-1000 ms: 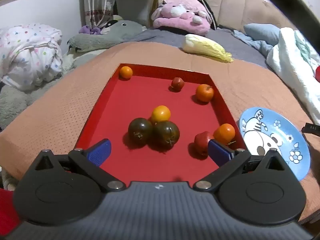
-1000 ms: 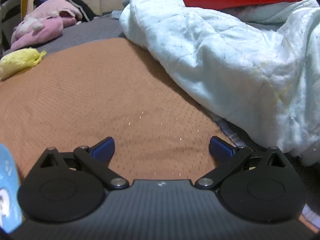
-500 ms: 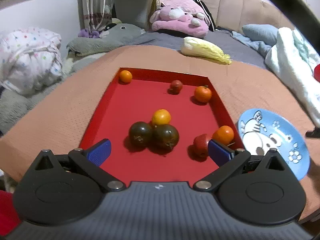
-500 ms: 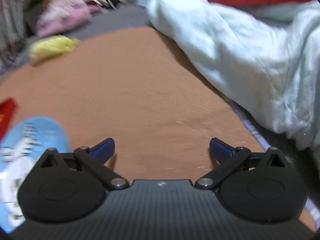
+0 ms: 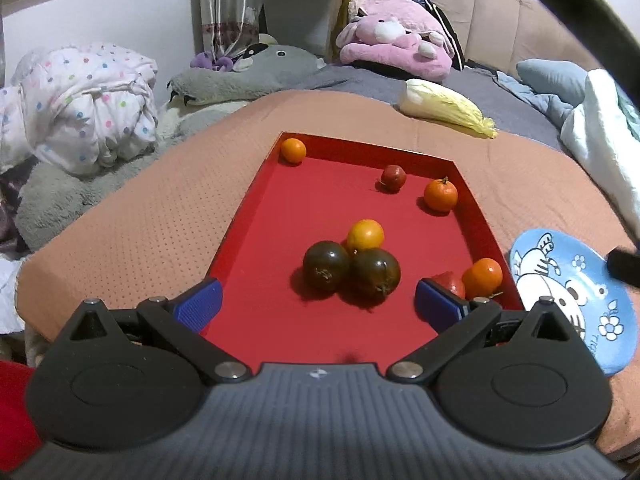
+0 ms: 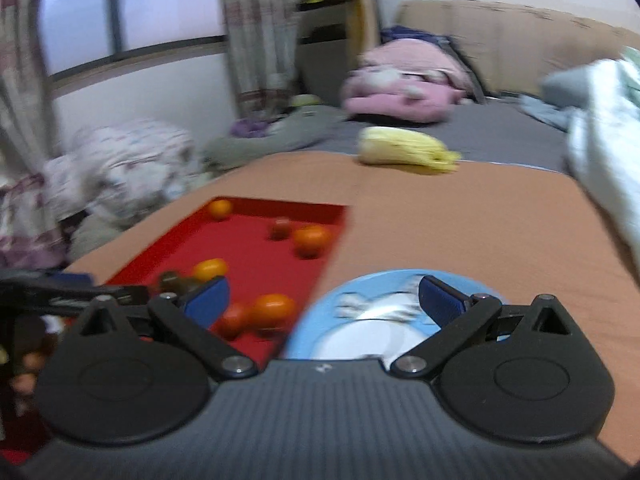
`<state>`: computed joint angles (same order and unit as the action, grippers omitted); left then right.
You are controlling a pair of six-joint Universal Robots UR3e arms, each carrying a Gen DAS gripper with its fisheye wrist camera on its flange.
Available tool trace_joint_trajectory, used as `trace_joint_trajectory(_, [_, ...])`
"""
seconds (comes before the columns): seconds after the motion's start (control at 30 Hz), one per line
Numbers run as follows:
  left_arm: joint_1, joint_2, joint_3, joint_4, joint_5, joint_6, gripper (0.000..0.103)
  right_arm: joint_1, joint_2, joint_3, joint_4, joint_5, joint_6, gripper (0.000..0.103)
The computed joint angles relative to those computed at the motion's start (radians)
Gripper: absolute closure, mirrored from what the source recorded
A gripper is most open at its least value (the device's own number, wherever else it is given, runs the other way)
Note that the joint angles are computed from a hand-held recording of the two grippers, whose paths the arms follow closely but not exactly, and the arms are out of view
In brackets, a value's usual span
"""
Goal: Organize fruits
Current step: 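Move both tools toward the fruit in the red tray, then grasp the red tomato with the right tool, then grasp a dark brown tomato with the left tool while the right tool holds the red tomato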
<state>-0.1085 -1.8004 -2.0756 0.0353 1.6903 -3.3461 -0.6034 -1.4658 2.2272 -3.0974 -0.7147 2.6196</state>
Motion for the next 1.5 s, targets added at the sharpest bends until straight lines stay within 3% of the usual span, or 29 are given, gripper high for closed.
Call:
trace_joint_trajectory(0.13, [0.021,0.026,-0.032,0.021,-0.004,-0.032,0.0,0.093,-0.003,0.004,0.006,-0.048,-0.051,0.006])
trace_joint_trajectory(0.2, [0.036,0.043,-0.051,0.03,-0.013,-0.053,0.0,0.131,-0.007,0.012,0.025,-0.064,-0.064,0.016])
trace_joint_trajectory(0.27, [0.041,0.049,-0.057,0.034,-0.005,-0.07,0.0,0.174,0.009,-0.015,0.061,-0.101,-0.061,0.036])
trace_joint_trajectory(0.33, [0.044,0.051,-0.058,0.03,-0.005,-0.08,0.0,0.228,0.07,-0.067,0.083,-0.139,-0.039,0.043])
trace_joint_trajectory(0.47, [0.035,0.039,-0.04,0.016,-0.013,-0.063,0.0,0.283,0.141,-0.121,0.088,-0.186,-0.031,0.045])
trace_joint_trajectory(0.57, [0.028,0.027,-0.031,0.016,-0.021,-0.05,0.0,0.323,0.2,-0.181,0.11,-0.227,-0.023,0.06])
trace_joint_trajectory(0.8, [0.028,0.006,-0.019,0.033,-0.047,-0.032,0.0,0.398,0.274,-0.264,0.093,-0.328,0.017,0.059])
trace_joint_trajectory(1.03, [0.039,-0.005,-0.014,0.034,-0.068,-0.023,0.0,0.46,0.335,-0.334,0.064,-0.438,0.017,0.066])
trace_joint_trajectory(1.2, [0.048,-0.012,-0.011,0.034,-0.071,-0.022,0.0,0.424,0.297,-0.311,0.098,-0.394,-0.011,0.066])
trace_joint_trajectory(1.33, [0.056,-0.024,-0.004,0.028,-0.074,-0.025,0.004,0.342,0.181,-0.216,0.15,-0.275,-0.073,0.066])
trace_joint_trajectory(1.5, [0.042,-0.083,0.093,-0.084,-0.022,-0.005,0.019,0.244,0.033,-0.125,0.248,-0.162,-0.133,0.066])
